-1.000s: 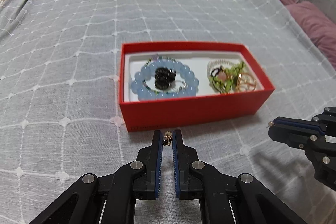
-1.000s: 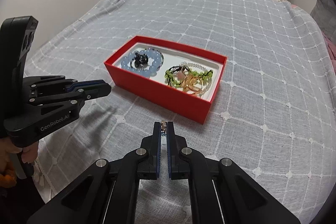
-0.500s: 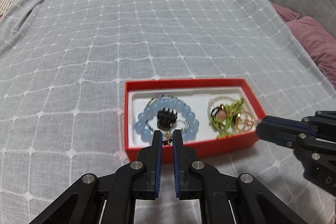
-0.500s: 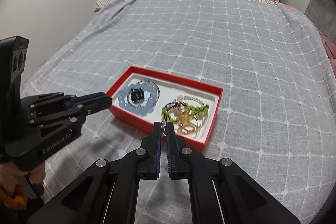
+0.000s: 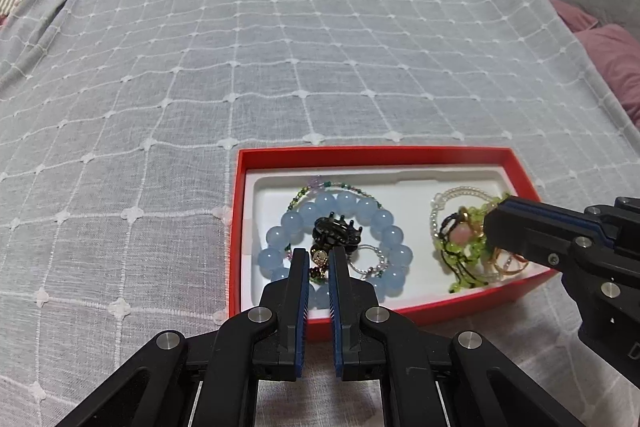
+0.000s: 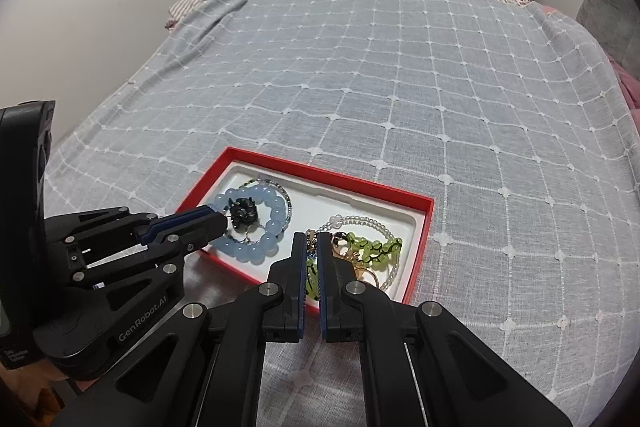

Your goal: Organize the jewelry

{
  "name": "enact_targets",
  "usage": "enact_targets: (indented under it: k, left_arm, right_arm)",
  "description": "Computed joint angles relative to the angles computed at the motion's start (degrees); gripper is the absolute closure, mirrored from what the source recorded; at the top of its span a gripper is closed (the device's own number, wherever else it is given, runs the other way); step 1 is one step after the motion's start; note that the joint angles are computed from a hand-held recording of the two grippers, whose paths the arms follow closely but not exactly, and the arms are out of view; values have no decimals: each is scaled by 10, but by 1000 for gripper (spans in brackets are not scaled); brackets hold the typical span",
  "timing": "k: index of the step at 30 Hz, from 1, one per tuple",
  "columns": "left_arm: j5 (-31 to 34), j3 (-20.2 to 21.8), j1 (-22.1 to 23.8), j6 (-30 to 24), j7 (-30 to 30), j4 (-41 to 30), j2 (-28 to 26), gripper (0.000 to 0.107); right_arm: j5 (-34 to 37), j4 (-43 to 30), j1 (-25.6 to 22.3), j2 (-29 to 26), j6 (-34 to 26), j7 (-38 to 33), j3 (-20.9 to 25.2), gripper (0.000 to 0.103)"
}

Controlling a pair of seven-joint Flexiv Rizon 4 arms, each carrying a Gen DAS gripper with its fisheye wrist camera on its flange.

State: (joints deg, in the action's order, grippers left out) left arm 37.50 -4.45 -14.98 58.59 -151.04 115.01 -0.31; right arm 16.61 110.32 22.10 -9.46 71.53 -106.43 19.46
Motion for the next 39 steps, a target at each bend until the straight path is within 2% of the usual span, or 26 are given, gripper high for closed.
enact_targets:
  k: [10,13,17,18,21,25,27,30,34,39]
  left_arm:
    - [-8,1,3,5,8,4,2,99]
    - [-17,0,3,5,11,6,3,92]
    - [-17,-3,3,-2,12,7,10,87]
    - [-18,-3,3,-2,12,8,12,85]
    - [-23,-6,4,-5,11,12,21,80]
    - [-26,-13,5,-12,2,19,35,67]
    - [-29,-17,6,-18,1,23,41,61]
    - [-36,-25,6,-31,-1,28,50,50]
    - [-52,-32,5,-46,-7,39,63,35]
    - [-78,-40,4,-53,-16,57,77,20]
  right_arm:
    - [-10,-5,-3,-13,5,10,4,97]
    - [-3,-5,-6,-9,3,6,6,95]
    - [16,-5,-10,0,-1,-11,9,73]
    - [21,-4,-10,3,0,-16,10,69]
    - [27,1,-7,14,-3,-22,7,69]
    - [14,17,1,34,-5,-7,-4,66]
    - [6,27,5,44,-5,2,-9,56]
    - [2,39,7,59,-13,10,-15,51]
    - [-40,64,14,78,-25,52,-26,50]
    - [-88,92,18,98,-51,103,-34,42]
